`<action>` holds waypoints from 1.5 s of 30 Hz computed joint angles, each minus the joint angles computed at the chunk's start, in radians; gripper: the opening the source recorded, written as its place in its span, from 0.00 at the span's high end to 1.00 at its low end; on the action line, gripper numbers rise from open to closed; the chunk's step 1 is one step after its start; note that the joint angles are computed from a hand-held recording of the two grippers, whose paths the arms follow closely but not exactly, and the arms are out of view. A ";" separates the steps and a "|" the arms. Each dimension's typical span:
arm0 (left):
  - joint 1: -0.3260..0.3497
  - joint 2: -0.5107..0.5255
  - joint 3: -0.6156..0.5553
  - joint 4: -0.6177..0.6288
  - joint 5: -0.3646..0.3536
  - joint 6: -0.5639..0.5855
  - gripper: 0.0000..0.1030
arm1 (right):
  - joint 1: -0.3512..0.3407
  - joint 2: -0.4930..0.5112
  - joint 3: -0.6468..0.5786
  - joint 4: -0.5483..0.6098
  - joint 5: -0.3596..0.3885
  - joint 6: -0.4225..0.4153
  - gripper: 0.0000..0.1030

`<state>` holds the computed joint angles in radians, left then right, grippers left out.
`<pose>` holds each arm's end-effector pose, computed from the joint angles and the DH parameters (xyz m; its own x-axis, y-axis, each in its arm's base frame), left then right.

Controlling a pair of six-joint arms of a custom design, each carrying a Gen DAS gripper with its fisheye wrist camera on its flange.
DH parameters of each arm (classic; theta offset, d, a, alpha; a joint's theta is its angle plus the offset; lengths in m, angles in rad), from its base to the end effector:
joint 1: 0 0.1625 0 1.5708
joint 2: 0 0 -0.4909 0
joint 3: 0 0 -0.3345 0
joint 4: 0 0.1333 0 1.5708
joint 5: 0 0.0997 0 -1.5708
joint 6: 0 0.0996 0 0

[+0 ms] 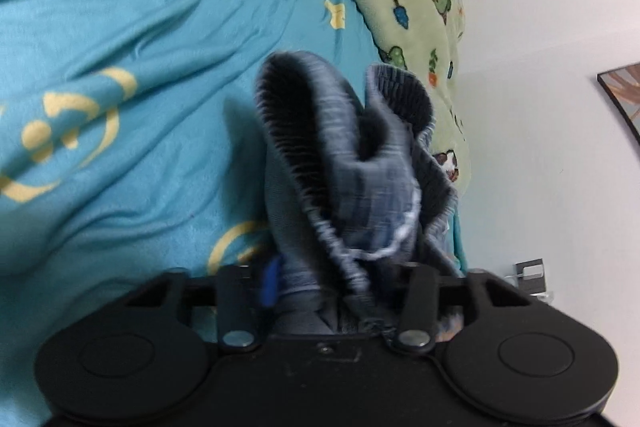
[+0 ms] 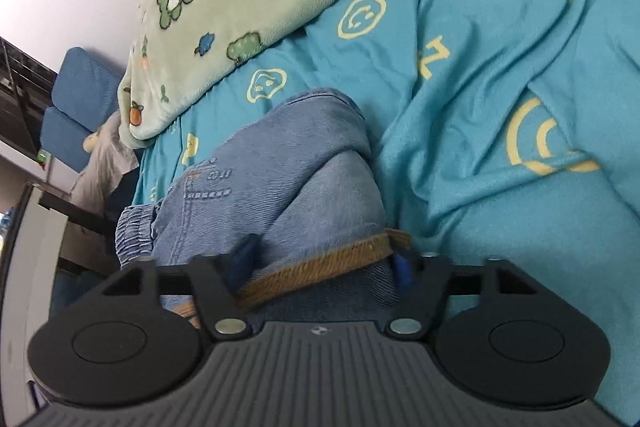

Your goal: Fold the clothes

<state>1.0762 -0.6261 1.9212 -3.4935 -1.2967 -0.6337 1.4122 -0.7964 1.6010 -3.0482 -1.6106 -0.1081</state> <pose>-0.1560 -0.6269 0.1092 -0.9711 -0.1664 0.1711 -0.2368 0.7619 -0.6029 0.0148 -0.7267 0.2567 -0.9903 0.0979 0.0982 0.0168 0.7874 -0.6162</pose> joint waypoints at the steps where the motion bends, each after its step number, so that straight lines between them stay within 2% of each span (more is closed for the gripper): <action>1: -0.004 -0.001 -0.001 -0.001 0.006 0.010 0.67 | 0.010 0.001 0.007 -0.026 -0.017 0.003 0.56; 4: -0.018 -0.006 0.014 -0.038 0.012 0.035 0.71 | 0.041 0.005 0.037 -0.135 -0.056 -0.007 0.63; 8: -0.035 -0.025 0.032 -0.090 -0.013 0.067 0.72 | 0.068 -0.020 0.082 -0.247 -0.032 -0.013 0.66; 15: -0.094 -0.036 -0.028 -0.043 -0.068 0.081 0.72 | 0.094 -0.116 0.132 -0.326 0.013 -0.043 0.69; 21: -0.180 0.017 -0.131 0.018 -0.086 0.108 0.72 | 0.060 -0.238 0.176 -0.350 0.036 -0.068 0.70; 27: -0.235 0.153 -0.311 0.085 -0.144 0.120 0.72 | -0.028 -0.375 0.215 -0.359 0.076 -0.086 0.70; 33: -0.252 0.319 -0.496 0.125 -0.225 0.153 0.72 | -0.172 -0.470 0.250 -0.370 0.160 -0.109 0.70; 37: -0.245 0.423 -0.606 0.170 -0.285 0.224 0.72 | -0.287 -0.480 0.277 -0.432 0.248 -0.109 0.70; 41: -0.229 0.493 -0.670 0.211 -0.309 0.278 0.72 | -0.390 -0.467 0.311 -0.486 0.319 -0.081 0.70; 45: -0.217 0.535 -0.695 0.259 -0.292 0.291 0.71 | -0.440 -0.438 0.329 -0.471 0.279 -0.083 0.70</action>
